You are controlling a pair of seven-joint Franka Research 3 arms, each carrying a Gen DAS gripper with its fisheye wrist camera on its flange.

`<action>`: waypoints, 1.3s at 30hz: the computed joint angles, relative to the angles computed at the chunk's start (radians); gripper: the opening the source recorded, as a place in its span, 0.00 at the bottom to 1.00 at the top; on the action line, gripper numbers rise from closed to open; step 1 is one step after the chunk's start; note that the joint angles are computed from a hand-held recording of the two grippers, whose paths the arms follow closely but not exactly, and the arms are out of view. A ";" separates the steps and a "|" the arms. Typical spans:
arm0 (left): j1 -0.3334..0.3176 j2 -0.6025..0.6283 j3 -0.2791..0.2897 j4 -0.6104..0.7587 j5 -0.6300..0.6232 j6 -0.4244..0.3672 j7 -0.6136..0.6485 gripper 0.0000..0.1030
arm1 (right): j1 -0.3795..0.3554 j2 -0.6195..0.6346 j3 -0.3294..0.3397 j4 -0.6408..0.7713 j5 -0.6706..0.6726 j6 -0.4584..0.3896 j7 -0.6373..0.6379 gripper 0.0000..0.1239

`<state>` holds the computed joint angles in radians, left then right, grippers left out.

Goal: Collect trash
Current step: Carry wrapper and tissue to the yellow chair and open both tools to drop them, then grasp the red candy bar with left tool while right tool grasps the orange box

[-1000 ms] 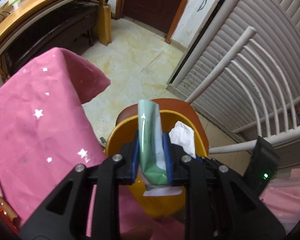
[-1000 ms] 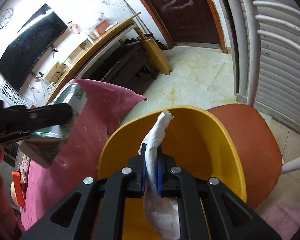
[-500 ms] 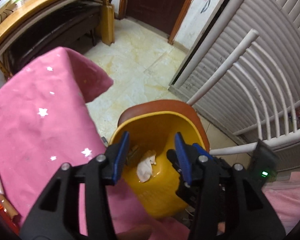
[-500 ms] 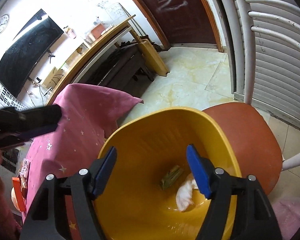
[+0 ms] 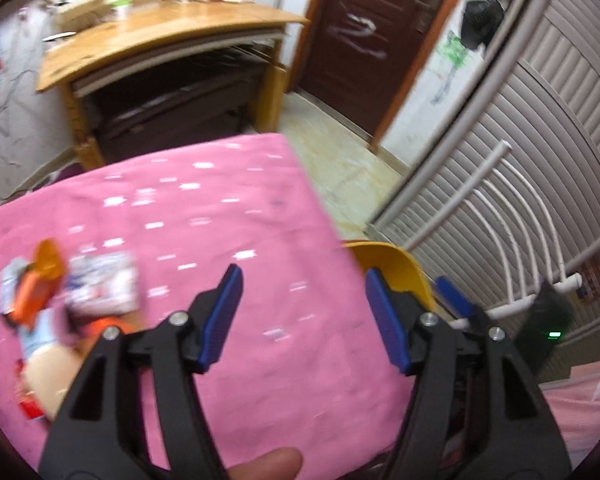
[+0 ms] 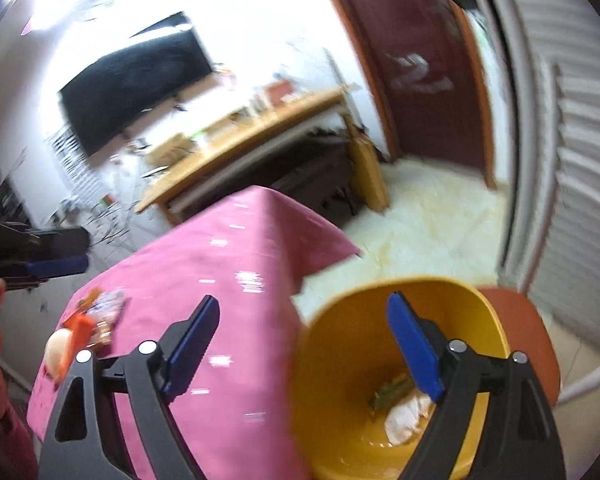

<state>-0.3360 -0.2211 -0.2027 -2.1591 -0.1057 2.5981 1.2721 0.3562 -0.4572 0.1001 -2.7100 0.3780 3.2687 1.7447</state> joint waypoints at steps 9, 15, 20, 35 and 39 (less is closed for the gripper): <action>0.093 -0.267 0.071 -0.235 0.113 -0.035 -0.043 0.59 | 0.346 0.103 -0.164 0.201 0.040 -0.119 -0.130 0.66; 0.163 -0.364 0.119 -0.320 0.152 -0.100 -0.077 0.59 | 0.434 0.217 -0.150 0.366 0.162 -0.224 -0.229 0.66; 0.183 -0.411 0.183 -0.389 0.123 -0.119 -0.042 0.59 | 0.388 0.279 -0.063 0.446 0.180 -0.293 -0.207 0.66; 0.193 -0.413 0.218 -0.494 0.051 -0.070 0.045 0.33 | 0.209 0.410 0.130 0.565 -0.136 -0.377 0.093 0.21; 0.197 -0.436 0.197 -0.515 0.061 -0.065 0.047 0.23 | 0.214 0.413 0.133 0.560 -0.163 -0.349 0.113 0.16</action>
